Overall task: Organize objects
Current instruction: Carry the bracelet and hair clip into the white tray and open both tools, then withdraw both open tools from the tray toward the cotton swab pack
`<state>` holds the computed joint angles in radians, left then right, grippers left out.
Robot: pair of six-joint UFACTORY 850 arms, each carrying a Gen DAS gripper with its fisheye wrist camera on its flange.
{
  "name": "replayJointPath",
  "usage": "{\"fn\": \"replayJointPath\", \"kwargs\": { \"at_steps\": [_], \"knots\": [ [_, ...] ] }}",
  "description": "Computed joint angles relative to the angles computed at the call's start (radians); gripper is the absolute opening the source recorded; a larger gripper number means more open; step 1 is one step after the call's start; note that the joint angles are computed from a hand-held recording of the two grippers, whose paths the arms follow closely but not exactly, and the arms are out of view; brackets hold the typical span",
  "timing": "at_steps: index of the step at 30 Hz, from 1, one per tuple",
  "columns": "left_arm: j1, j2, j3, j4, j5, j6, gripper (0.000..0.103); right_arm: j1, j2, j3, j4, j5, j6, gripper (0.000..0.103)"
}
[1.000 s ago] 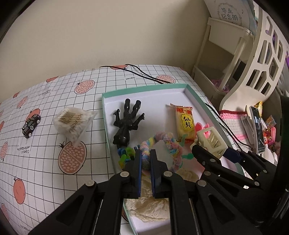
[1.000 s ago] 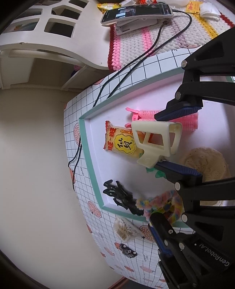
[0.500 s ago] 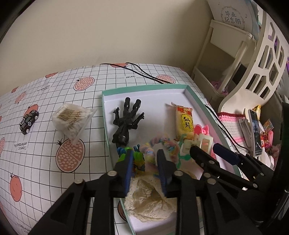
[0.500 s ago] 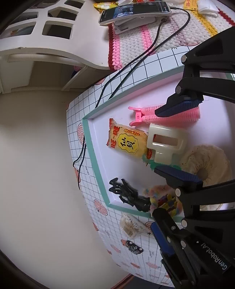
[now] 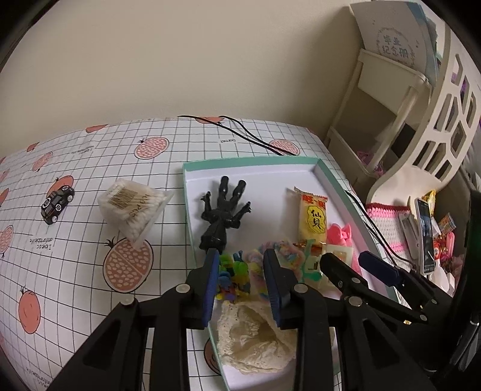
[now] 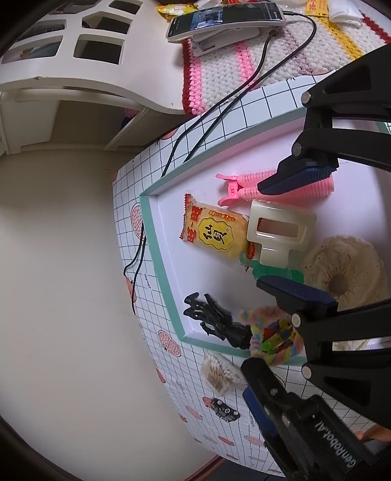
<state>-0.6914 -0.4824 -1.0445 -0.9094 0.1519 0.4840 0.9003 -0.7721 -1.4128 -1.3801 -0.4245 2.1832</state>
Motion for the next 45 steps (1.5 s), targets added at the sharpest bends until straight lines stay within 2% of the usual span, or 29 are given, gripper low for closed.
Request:
{"fn": "replayJointPath", "kwargs": {
  "at_steps": [2, 3, 6, 10, 13, 19, 23, 24, 25, 26, 33, 35, 39, 45],
  "knots": [
    [0.003, 0.003, 0.004, -0.008, 0.008, -0.003, 0.046, 0.000, 0.000, 0.001, -0.004, 0.001, 0.002, 0.064],
    [0.004, 0.005, 0.007, -0.002, 0.014, -0.016, 0.049, 0.000, 0.000, 0.000, -0.001, 0.000, -0.001, 0.064],
    [0.010, 0.007, 0.010, -0.014, 0.016, -0.015, 0.050, 0.001, 0.000, 0.000, 0.000, -0.004, -0.006, 0.070],
    [0.013, 0.002, 0.004, -0.228, 0.028, 0.185, 0.053, 0.001, 0.000, 0.002, -0.013, -0.008, 0.006, 0.073],
    [0.018, 0.005, 0.008, -0.276, 0.042, 0.222, 0.064, 0.001, -0.001, 0.001, -0.013, -0.008, 0.005, 0.074],
    [0.034, 0.007, 0.014, -0.317, 0.051, 0.234, 0.065, 0.004, -0.006, -0.005, -0.006, -0.016, -0.004, 0.075],
    [0.043, 0.005, 0.014, -0.359, 0.055, 0.266, 0.066, 0.005, -0.006, -0.003, -0.020, -0.014, 0.010, 0.083],
    [0.045, 0.005, 0.014, -0.359, 0.056, 0.264, 0.068, 0.004, -0.006, -0.003, -0.020, -0.013, 0.010, 0.083],
    [0.047, 0.006, 0.016, -0.356, 0.057, 0.257, 0.077, 0.005, -0.006, -0.005, -0.018, -0.013, 0.008, 0.083],
    [0.047, 0.007, 0.017, -0.354, 0.059, 0.252, 0.080, 0.005, -0.006, -0.005, -0.017, -0.013, 0.007, 0.084],
    [0.057, 0.006, 0.021, -0.361, 0.066, 0.248, 0.080, 0.004, -0.008, -0.008, -0.010, -0.013, -0.003, 0.086],
    [0.059, 0.008, 0.024, -0.368, 0.068, 0.250, 0.085, 0.004, -0.011, -0.011, -0.002, -0.010, -0.012, 0.087],
    [0.066, 0.011, 0.031, -0.341, 0.072, 0.211, 0.087, 0.005, -0.013, -0.013, -0.008, -0.010, -0.007, 0.103],
    [0.074, 0.013, 0.035, -0.360, 0.082, 0.220, 0.087, 0.006, -0.012, -0.012, -0.020, -0.013, 0.007, 0.103]
  ]
}}
